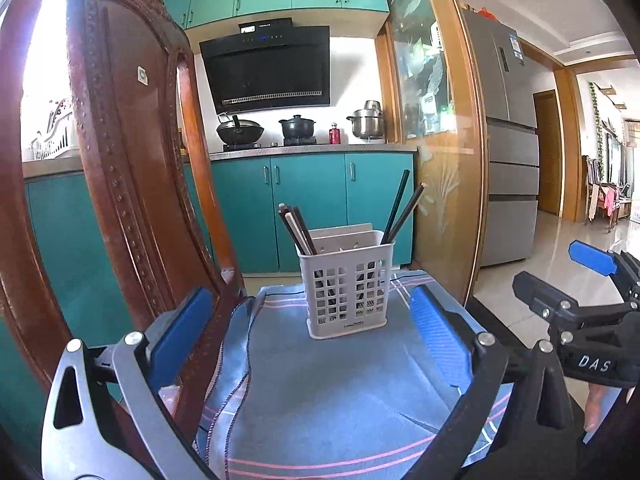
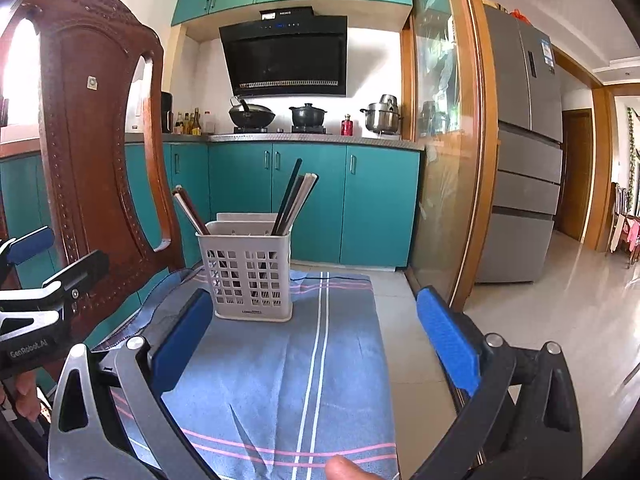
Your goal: Organize utensils
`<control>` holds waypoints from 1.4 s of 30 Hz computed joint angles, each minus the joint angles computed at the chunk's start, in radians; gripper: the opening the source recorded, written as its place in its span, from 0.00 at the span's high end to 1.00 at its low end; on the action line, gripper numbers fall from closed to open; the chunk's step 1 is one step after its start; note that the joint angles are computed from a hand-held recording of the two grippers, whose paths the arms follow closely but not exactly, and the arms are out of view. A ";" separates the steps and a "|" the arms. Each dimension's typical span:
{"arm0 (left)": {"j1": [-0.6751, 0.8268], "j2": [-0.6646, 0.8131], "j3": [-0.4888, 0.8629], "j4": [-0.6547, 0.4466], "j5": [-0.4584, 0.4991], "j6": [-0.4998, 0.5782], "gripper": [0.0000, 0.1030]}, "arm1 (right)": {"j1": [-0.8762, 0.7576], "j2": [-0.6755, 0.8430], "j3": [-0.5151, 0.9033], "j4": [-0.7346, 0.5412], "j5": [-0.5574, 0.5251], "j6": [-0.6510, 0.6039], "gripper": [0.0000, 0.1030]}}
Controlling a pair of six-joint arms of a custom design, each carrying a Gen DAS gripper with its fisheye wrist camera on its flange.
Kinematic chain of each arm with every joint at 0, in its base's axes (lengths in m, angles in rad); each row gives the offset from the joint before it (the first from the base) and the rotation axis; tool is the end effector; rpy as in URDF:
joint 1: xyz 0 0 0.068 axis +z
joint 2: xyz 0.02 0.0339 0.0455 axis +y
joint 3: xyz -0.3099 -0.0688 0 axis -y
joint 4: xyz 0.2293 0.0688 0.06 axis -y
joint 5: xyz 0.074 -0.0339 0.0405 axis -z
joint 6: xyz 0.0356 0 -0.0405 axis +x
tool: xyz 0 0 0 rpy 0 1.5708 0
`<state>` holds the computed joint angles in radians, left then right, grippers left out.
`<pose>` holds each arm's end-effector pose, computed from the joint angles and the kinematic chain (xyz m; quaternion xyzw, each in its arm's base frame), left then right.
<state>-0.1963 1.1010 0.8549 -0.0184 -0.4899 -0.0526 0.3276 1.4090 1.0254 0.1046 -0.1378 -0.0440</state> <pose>0.2175 -0.0262 0.3646 -0.0917 0.7791 0.1179 0.6089 0.2921 0.1044 0.3591 -0.1879 0.7753 0.1393 0.5867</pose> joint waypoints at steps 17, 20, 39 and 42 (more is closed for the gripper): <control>-0.021 0.001 -0.022 0.023 -0.031 0.017 0.04 | 0.009 -0.002 -0.009 0.024 -0.005 0.021 0.03; -0.021 0.000 -0.022 0.024 -0.032 0.019 0.04 | 0.008 -0.002 -0.010 0.024 -0.004 0.020 0.03; 0.020 0.004 -0.028 0.038 0.015 0.023 0.04 | 0.023 0.001 -0.011 0.029 0.014 0.022 0.03; 0.024 0.005 -0.035 0.045 0.018 0.029 0.04 | 0.026 0.001 -0.013 0.032 0.016 0.022 0.03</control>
